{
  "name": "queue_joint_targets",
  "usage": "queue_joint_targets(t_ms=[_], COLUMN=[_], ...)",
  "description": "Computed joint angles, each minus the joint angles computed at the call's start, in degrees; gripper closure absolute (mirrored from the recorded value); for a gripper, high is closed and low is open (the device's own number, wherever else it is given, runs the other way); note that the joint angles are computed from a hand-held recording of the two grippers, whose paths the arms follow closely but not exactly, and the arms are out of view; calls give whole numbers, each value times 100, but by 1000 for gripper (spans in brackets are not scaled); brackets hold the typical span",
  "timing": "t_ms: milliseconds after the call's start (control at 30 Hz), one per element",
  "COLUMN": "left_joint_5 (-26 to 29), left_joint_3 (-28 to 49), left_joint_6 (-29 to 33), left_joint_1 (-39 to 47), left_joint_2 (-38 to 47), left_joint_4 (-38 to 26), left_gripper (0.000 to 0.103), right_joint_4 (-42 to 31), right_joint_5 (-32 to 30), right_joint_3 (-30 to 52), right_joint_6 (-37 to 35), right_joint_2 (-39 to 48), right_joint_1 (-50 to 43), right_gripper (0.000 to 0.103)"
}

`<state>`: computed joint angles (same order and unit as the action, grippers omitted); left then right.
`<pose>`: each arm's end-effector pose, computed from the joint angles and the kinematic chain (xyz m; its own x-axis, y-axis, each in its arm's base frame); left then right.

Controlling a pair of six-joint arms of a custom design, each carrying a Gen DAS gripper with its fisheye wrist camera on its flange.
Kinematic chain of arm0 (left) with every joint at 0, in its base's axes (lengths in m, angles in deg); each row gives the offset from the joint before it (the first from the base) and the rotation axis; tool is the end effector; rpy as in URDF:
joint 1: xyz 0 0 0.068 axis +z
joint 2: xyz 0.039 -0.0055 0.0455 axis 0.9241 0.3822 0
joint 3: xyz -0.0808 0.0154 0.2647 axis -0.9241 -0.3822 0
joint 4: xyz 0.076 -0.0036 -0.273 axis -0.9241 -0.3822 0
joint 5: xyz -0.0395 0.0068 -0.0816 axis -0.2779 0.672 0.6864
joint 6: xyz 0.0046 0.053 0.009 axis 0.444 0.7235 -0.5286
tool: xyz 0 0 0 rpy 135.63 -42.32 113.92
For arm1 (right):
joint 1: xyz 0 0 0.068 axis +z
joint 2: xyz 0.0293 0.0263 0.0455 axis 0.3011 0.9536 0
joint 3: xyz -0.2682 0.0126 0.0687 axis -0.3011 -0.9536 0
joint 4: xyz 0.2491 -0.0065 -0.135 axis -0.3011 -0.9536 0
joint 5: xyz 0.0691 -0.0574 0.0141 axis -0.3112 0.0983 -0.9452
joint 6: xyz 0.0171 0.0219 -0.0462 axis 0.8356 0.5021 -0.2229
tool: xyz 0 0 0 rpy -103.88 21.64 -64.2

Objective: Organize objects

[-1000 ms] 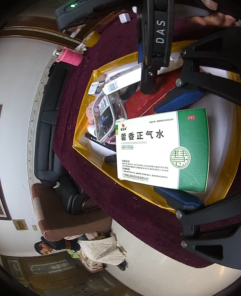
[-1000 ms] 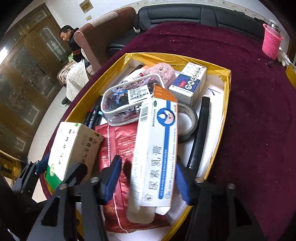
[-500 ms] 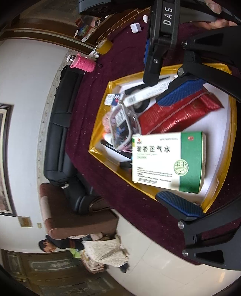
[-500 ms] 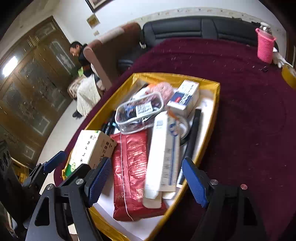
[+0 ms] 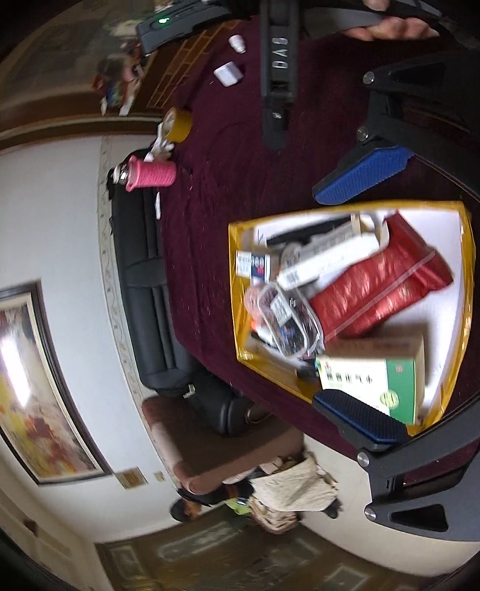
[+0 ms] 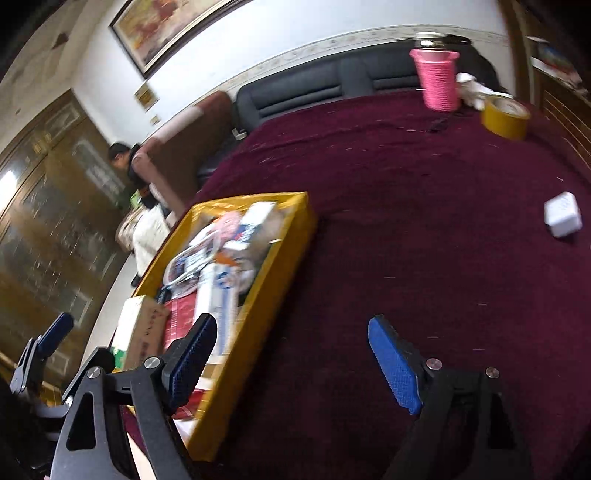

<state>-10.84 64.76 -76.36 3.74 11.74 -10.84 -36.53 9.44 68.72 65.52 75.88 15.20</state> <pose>0.1432 -0.2252 0.1487 -0.6130 -0.0490 -0.7886 -0.3196 0.9281 0.1908 0.2916 0.0099 0.1273 -0.7824 -0.1925 -0.5922 -0.4872 0.7816 0.3896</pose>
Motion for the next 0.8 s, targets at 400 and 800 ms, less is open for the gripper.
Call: queue_joint_targets(t_ms=[400, 800], left_joint_5=[394, 759], left_joint_3=[1246, 2238], left_joint_6=[1387, 2169], left_joint_1=[189, 314], left_joint_2=[1201, 2128], left_joint_4=[473, 588], left_gripper=[3, 3], right_joint_4=[-434, -255], right_joint_5=[-336, -342], right_joint_3=[1192, 2842], right_joint_6=[-464, 105], right_joint_2=[1147, 2427], right_joint_1=[-1602, -2496], right_gripper=[15, 15])
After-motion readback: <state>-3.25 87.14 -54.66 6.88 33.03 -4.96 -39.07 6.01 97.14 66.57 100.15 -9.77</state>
